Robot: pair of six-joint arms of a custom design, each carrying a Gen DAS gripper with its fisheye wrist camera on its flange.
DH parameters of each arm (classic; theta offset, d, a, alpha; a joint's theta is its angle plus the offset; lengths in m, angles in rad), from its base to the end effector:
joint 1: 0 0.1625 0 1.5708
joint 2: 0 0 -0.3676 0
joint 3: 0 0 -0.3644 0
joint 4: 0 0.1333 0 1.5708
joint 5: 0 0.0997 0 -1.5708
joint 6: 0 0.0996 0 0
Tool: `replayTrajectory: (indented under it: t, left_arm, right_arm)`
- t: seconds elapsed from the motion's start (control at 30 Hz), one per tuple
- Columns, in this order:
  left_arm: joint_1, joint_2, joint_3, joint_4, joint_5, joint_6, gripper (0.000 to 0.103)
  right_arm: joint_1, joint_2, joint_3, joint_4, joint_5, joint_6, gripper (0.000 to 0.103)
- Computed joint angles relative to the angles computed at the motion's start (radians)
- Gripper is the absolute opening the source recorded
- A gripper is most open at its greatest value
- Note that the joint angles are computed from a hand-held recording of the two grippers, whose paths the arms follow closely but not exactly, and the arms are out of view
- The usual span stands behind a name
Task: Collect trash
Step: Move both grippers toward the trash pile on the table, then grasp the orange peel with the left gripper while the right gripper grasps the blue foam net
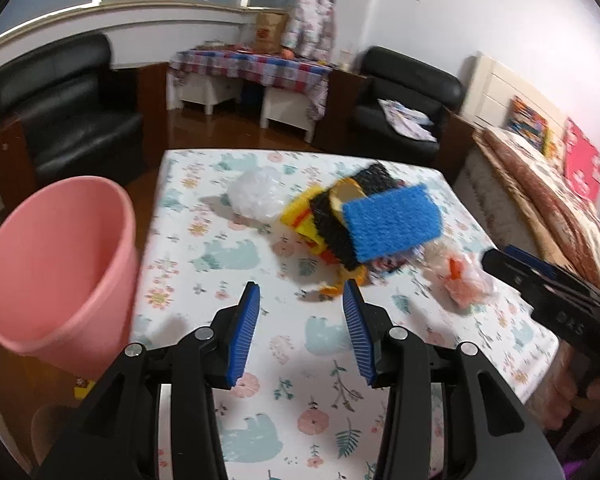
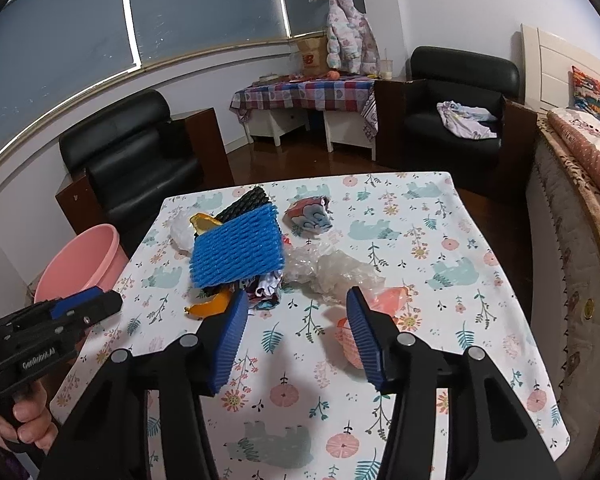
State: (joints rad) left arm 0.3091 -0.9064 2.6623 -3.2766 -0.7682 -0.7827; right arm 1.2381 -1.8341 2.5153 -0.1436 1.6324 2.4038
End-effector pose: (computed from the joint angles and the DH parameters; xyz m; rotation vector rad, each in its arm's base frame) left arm -0.1812 -0.2730 0.0196 0.6289 2.4618 -0.8867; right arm 0.0478 -0.2511 0.1514 0.4299 -2.2968 1.1048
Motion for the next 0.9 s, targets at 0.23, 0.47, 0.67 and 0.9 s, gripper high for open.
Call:
replayTrajectory:
  t: [0.23, 0.47, 0.67, 0.9]
  left_arm:
    - [0.077, 0.109, -0.096, -0.086, -0.087, 0.275, 0.044]
    - [0.177, 0.199, -0.218, -0.029, -0.13, 0.484, 0.044]
    - [0.23, 0.24, -0.275, -0.005, -0.146, 0.581, 0.044]
    - [0.258, 0.223, -0.271, -0.021, -0.194, 0.618, 0.01]
  right_arm:
    - [-0.024, 0.038, -0.026, 0.031, -0.042, 0.001, 0.048]
    - [-0.022, 0.097, -0.102, 0.124, -0.044, 0.016, 0.048]
    - [-0.028, 0.148, -0.154, 0.16, -0.078, 0.019, 0.048]
    - [-0.007, 0.231, -0.23, 0.203, -0.093, 0.042, 0.048]
